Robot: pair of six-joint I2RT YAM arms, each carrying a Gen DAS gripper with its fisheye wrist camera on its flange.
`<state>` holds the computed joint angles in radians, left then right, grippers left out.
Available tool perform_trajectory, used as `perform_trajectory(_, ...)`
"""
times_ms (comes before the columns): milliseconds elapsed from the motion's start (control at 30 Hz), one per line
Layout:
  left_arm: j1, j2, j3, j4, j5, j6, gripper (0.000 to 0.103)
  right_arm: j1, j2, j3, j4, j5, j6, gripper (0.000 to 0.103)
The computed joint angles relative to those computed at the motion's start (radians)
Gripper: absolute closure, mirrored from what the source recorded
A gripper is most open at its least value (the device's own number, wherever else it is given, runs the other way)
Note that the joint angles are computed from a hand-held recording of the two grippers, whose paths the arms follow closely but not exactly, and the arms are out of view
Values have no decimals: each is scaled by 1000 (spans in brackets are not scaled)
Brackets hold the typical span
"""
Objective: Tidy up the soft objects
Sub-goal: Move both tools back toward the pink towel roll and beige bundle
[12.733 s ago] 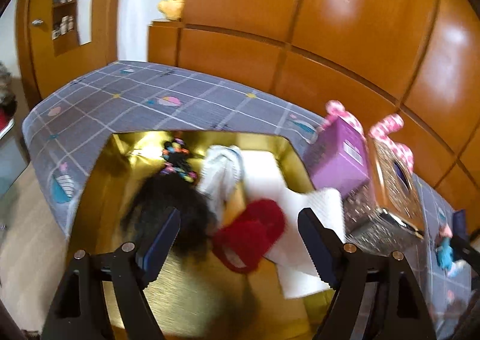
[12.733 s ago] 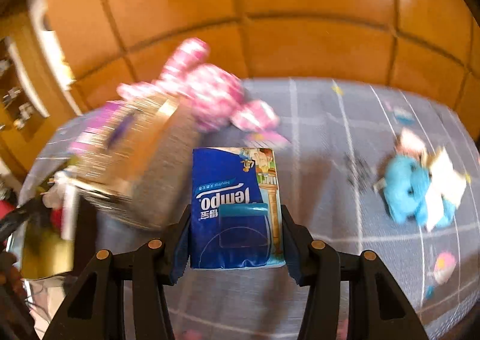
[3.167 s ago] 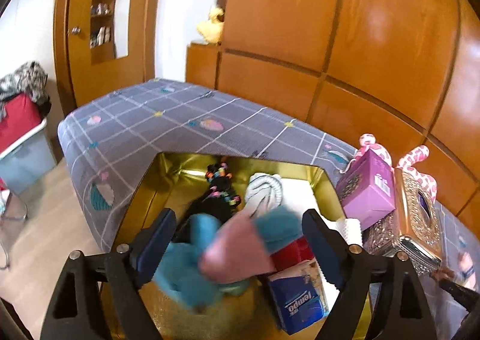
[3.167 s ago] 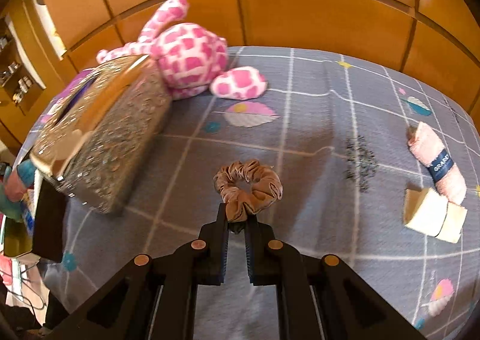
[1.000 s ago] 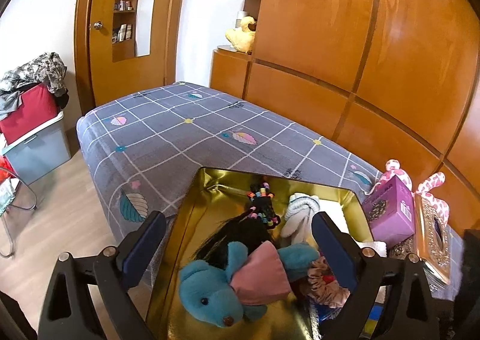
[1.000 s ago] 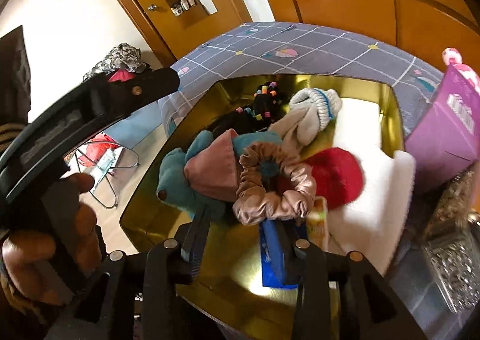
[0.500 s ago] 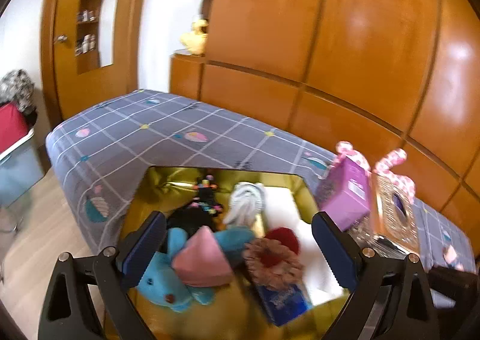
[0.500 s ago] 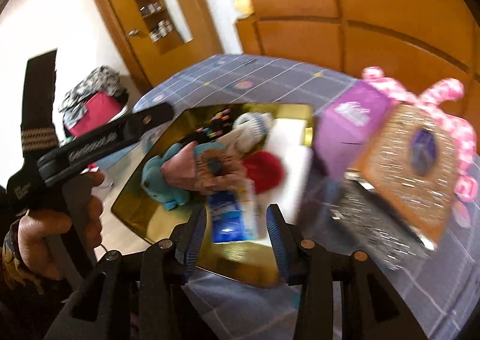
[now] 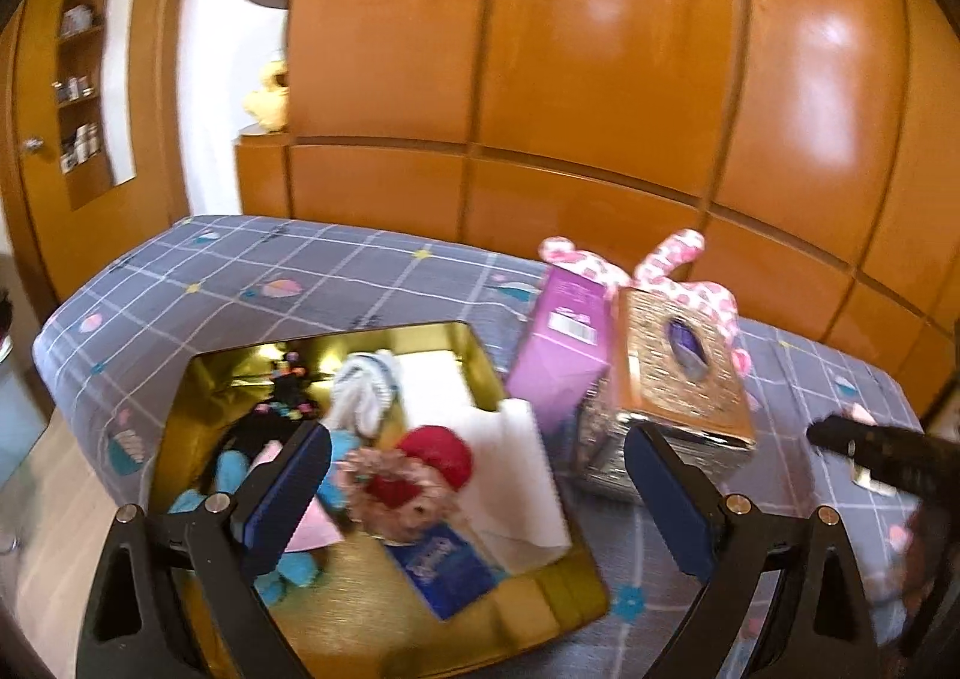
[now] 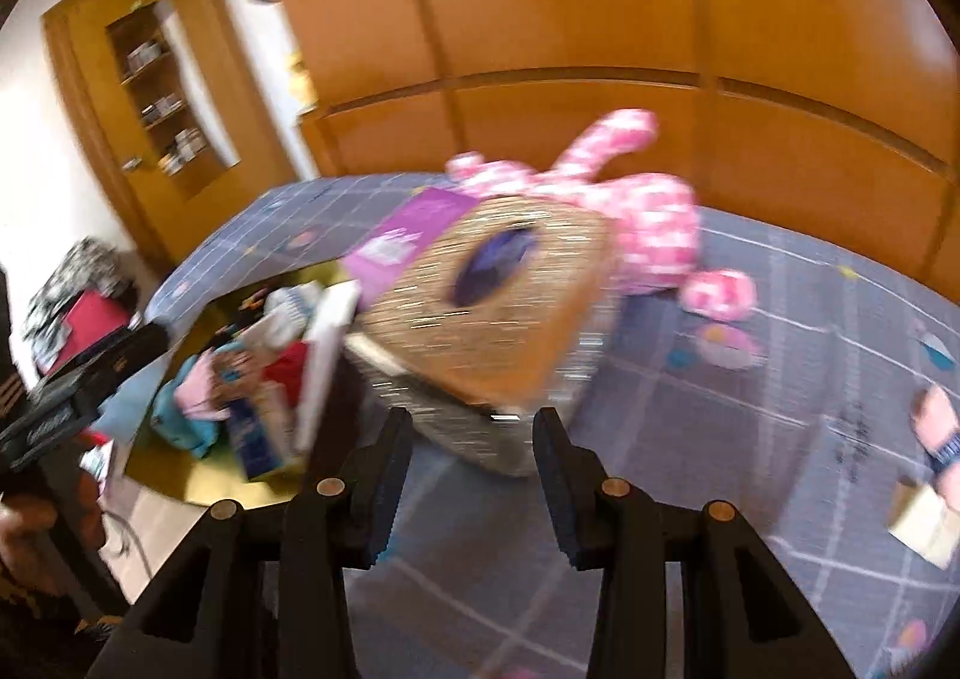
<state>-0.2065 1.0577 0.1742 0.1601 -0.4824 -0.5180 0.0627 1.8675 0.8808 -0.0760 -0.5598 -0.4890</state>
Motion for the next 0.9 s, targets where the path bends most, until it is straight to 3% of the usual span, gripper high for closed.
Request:
perform_trajectory(267, -171, 160, 93, 41, -30, 13, 4, -191, 80, 134, 45, 78, 58, 62)
perform_trajectory(567, -292, 361, 247, 78, -20, 82, 4, -384, 300, 325, 257, 267, 241, 61)
perform_trajectory(633, -308, 427, 291, 96, -13, 97, 4, -424, 353, 422, 173, 278, 339, 61)
perform_trajectory(667, -315, 460, 317, 95, -10, 101, 4, -458, 375, 472, 130, 231, 415, 61)
perform_trajectory(900, -352, 659, 481, 87, 26, 133, 4, -509, 399, 534, 67, 188, 504, 61)
